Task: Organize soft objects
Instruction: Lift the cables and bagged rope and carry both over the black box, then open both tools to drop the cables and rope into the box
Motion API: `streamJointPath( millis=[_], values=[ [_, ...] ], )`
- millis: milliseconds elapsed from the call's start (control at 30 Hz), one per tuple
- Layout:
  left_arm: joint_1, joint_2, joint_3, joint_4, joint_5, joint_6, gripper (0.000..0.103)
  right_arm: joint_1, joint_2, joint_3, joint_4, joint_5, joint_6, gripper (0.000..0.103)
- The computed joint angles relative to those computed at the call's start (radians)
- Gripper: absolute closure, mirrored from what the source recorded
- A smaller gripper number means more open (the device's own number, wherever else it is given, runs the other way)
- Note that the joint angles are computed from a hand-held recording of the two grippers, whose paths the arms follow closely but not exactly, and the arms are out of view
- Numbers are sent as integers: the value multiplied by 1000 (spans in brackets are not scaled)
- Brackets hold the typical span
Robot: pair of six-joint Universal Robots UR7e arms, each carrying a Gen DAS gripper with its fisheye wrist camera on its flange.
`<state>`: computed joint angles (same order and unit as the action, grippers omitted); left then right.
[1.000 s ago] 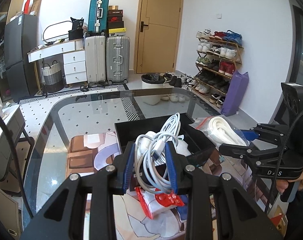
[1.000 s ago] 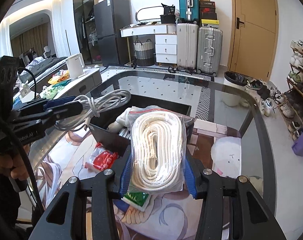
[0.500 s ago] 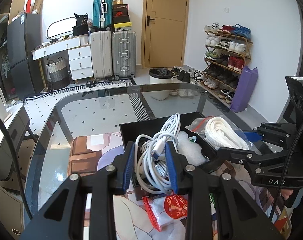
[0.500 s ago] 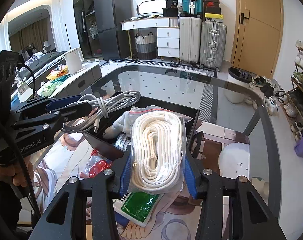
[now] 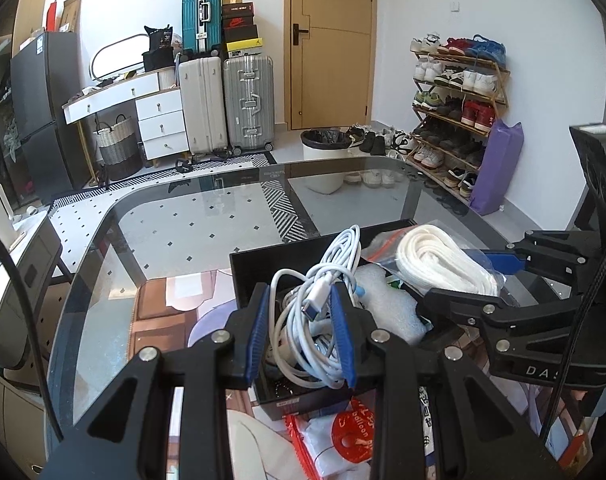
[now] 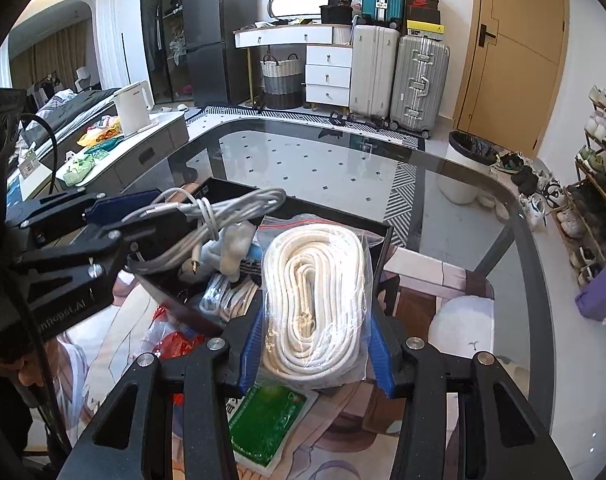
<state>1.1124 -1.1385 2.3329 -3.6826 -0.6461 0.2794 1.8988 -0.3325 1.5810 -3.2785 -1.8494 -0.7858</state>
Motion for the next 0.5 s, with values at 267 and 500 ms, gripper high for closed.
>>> streamJointPath(
  millis=[267, 500],
  values=[
    [23, 24, -16, -28, -26, 19, 74, 12, 56, -75, 16, -22, -27, 57],
    [40, 24, -21, -13, -42, 19, 74, 6, 101, -140, 55, -23, -16, 57]
  ],
)
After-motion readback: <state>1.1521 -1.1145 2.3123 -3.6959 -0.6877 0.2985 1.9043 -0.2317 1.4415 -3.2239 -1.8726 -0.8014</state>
